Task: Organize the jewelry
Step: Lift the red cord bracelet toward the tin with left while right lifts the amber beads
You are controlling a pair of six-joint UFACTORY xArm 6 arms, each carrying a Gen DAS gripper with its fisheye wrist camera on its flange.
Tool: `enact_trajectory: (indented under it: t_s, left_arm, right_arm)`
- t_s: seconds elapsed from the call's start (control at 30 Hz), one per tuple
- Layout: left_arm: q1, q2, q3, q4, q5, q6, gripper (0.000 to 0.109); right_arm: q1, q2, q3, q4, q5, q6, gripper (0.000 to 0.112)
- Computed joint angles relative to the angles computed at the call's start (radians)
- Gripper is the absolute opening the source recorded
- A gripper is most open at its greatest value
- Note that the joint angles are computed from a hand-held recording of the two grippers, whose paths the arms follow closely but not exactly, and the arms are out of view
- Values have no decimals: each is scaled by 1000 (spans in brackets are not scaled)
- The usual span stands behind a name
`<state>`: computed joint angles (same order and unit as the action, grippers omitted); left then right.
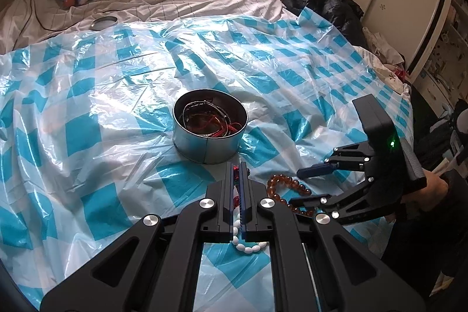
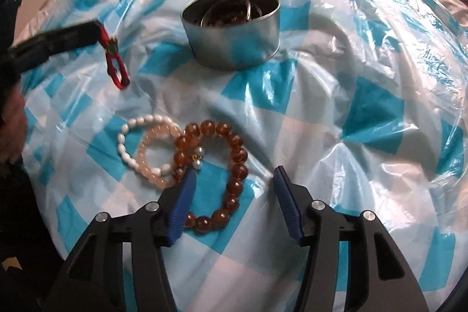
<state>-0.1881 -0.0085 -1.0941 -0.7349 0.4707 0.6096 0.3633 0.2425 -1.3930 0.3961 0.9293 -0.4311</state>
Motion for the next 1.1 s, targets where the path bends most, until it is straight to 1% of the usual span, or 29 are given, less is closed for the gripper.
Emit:
enact_trajectory:
  t_s: [0.07,0.1,0.2,0.27,0.33,0.43,0.53,0.57,0.7,0.77,0.83,0.87,0.9,1.0,1.03,1.07,1.1]
  left_arm:
    - [-3,0,1,3,-3,-4,3]
    - [-4,0,0,5,-3,-5,3]
    - [-1,2,-2,5,-3,-5,3]
    - [-3,2,-2,9,-4,-10,3]
    - [-3,2,-4,17,-2,-16,3]
    - [-1,6,-7,27,1,-22,3]
    - [-5,5,-5,27,-3,-23,3]
    - [-5,5,-5,27,-3,-24,3]
    - [-5,6,-5,31,-3,-26,3]
    - [-4,6,-5,29,-4,-26,3]
    - [-6,6,-4,30,-5,-24,3]
    - [-4,6,-5,27,-4,-21,3]
    - [-6,6,-4,30,-4,-25,3]
    - [-5,6,-4,31,-4,-26,3]
    - [-5,6,-5,33,-4,-28,3]
    - [-4,8,-5,33,-3,-27,3]
    - [-4,8,-3,31,-6,-25,3]
  right_arm:
    - [-23,6,-15,55,27,-3,12]
    - [-35,7,-17,94,36,-16,12]
    - [-85,6,-25,276,80,-65,12]
    - [-122,7,-33,426,119,-108,12]
    - [-148,11,-38,530,153,-135,12]
    - [-168,12,-33,620,185,-147,12]
    - [-170,27,-44,655,203,-135,12]
    - [-171,35,-55,659,207,-129,12]
    - [-150,36,-63,598,198,-105,12]
    - [-130,45,-73,527,188,-83,14]
    - [-119,56,-74,492,180,-63,20]
    - [-113,62,-76,470,177,-50,30]
    - [-104,64,-76,435,164,-38,34]
    - [-100,68,-74,430,160,-44,34]
    - [-90,63,-69,407,142,-45,35]
    - [-83,59,-68,383,130,-44,38]
    - [-65,47,-59,317,95,-31,49]
